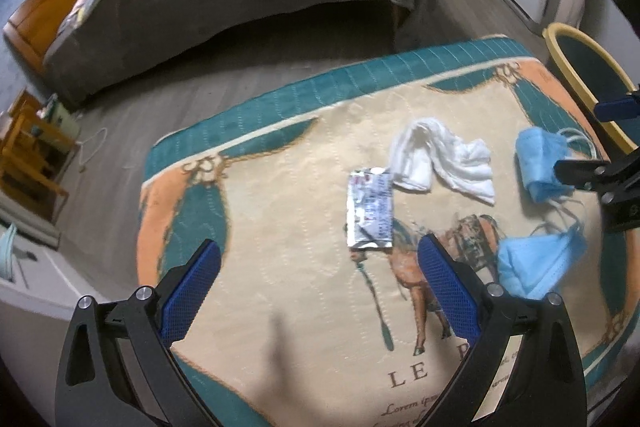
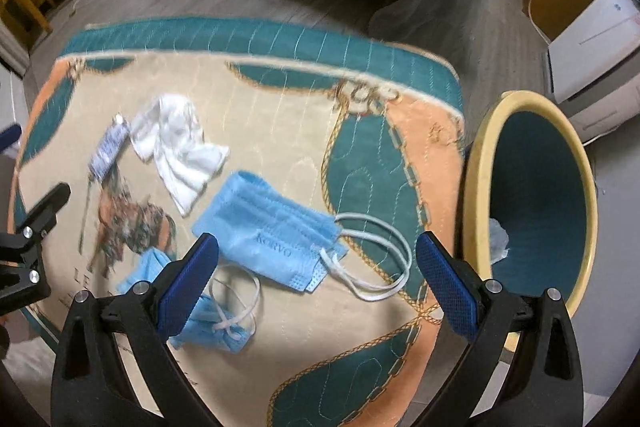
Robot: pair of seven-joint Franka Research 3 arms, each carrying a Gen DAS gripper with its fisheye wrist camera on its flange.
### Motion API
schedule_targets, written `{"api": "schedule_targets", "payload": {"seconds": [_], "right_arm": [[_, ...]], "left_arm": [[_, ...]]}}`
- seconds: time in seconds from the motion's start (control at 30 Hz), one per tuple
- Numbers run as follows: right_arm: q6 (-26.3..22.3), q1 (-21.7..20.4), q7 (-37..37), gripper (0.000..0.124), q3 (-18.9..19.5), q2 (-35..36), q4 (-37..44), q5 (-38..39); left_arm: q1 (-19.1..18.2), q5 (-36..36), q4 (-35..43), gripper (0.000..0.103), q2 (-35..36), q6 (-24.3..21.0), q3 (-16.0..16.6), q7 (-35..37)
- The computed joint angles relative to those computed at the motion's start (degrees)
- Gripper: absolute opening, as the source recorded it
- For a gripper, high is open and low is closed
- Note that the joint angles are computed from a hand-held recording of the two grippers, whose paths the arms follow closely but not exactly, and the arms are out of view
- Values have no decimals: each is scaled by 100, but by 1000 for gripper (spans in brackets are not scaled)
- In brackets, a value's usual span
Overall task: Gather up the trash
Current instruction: 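Move both open tools back over the remaining trash on the cushion, then grasp the silver pill blister with the left tool while the right tool grasps a blue mask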
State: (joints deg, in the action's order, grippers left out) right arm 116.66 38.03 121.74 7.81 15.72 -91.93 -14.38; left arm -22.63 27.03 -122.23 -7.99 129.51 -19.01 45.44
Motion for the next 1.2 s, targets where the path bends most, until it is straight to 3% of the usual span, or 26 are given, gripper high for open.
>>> {"api": "schedule_targets", "payload": {"seconds": [0.23,0.43,0.57,0.7,0.83,0.87,0.97,1.2], "right_arm": [[166,18,-38,92,-36,154,33,21],[342,57,386,84,-157,78,-42,-352],[450,-71,238,82,-90,94,-78,-82],[427,-115,-102,65,-41,245,25,144],[467,-105,-218,34,-42,310,109,370],[477,-112,-216,32,-49,313,123,431],[436,-116,-170,26,-76,314,180,528],[442,-135,-60,24,-95,123,140,578]], "left_arm": [[-4,-82,103,98,236,66,33,15],[56,-141,127,97,437,398,107,-268],[43,-131,154,94,606,586,115,-198],[35,-332,226,69,767,670,145,-22],[29,-427,174,56,774,842,160,114],[31,-454,162,54,772,891,165,153],[34,-472,92,32,728,967,167,168],[64,-415,-26,31,525,1005,165,58]]}}
